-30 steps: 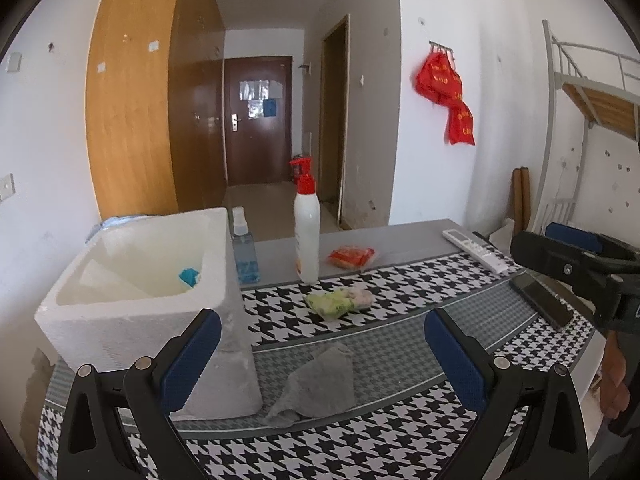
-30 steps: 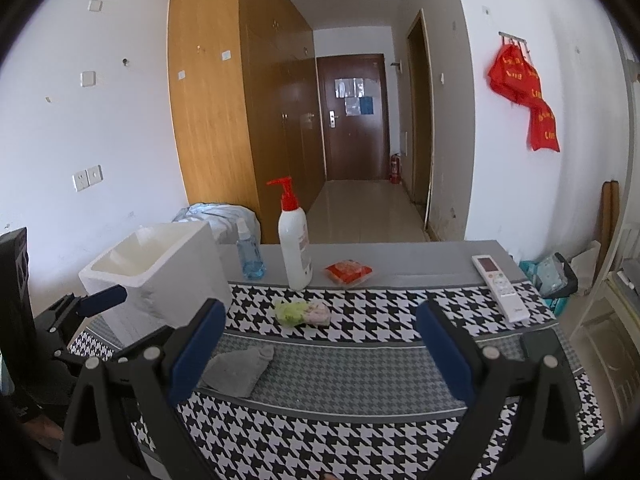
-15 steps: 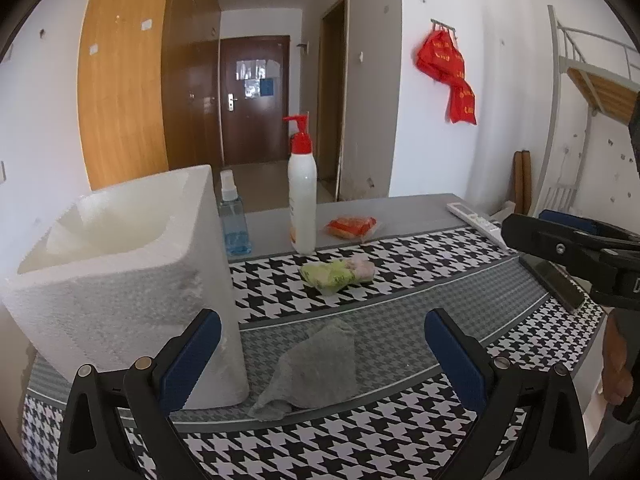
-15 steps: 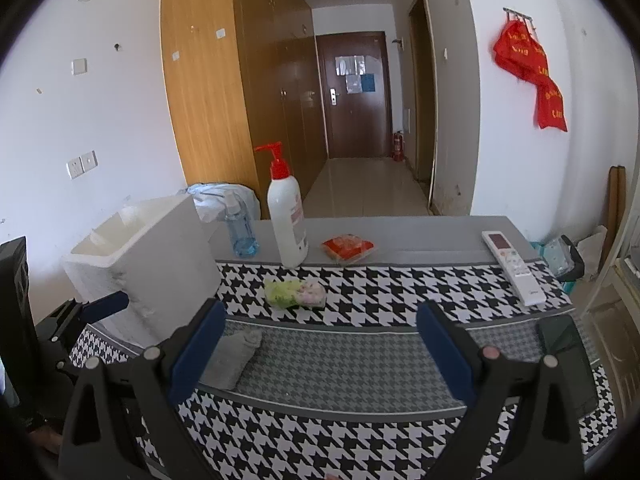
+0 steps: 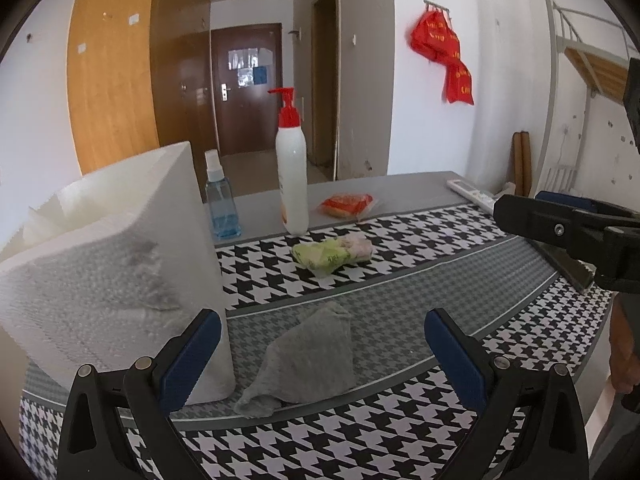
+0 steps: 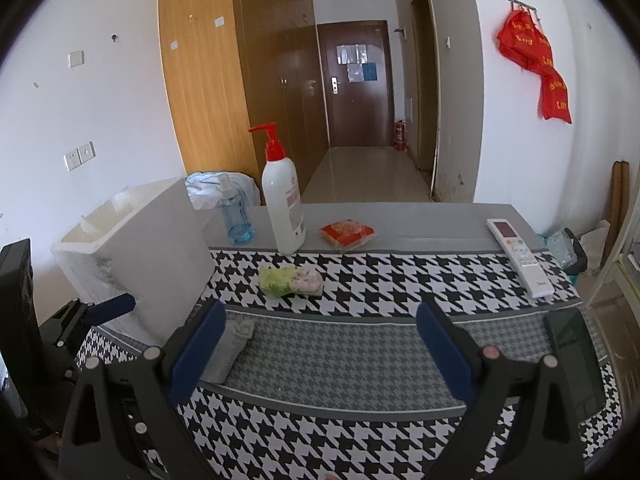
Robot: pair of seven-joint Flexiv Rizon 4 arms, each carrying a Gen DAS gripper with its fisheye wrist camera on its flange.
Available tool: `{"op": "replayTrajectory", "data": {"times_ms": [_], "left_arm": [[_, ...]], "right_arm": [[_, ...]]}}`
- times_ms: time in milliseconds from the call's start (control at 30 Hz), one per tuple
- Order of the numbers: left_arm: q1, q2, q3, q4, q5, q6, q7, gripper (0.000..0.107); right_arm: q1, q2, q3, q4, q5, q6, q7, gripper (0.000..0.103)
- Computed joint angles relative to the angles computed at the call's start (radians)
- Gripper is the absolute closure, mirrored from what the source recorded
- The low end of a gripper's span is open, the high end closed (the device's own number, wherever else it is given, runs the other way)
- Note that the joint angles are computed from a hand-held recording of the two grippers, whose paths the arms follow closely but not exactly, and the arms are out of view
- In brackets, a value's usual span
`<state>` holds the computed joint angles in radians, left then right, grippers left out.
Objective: Organize soft objects
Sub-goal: 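Move both tools toward the grey cloth and green wipes pack on the table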
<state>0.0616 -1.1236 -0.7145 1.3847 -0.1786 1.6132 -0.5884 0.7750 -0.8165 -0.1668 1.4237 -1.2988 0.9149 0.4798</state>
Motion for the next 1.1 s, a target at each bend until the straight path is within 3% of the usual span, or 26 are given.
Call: {"op": "replayTrajectory", "data": {"times_ms": [400,633,1100], "left_arm": [[-0.116,-0.013,0.143,-0.103,-0.059,-0.056,-0.027,0.005],[-0.196,-0.028,0.254,-0.171,-0.081,-0.085,-0.060,0.006],[-0.280,-0.050,0.396,-0.260,-0.113,-0.190,-0.129,0.017]], "right_arm": [[-0.046,-0.014,0.003,-0.007,0.004,0.095,-0.072,0.005],[-0.066,-0.050,-0.012,-0.048,0.071,0.179,-0.173,0.005],[-0.053,-0.116,-0.058,-0.107,0.253,0.254,-0.332,0.005]]}}
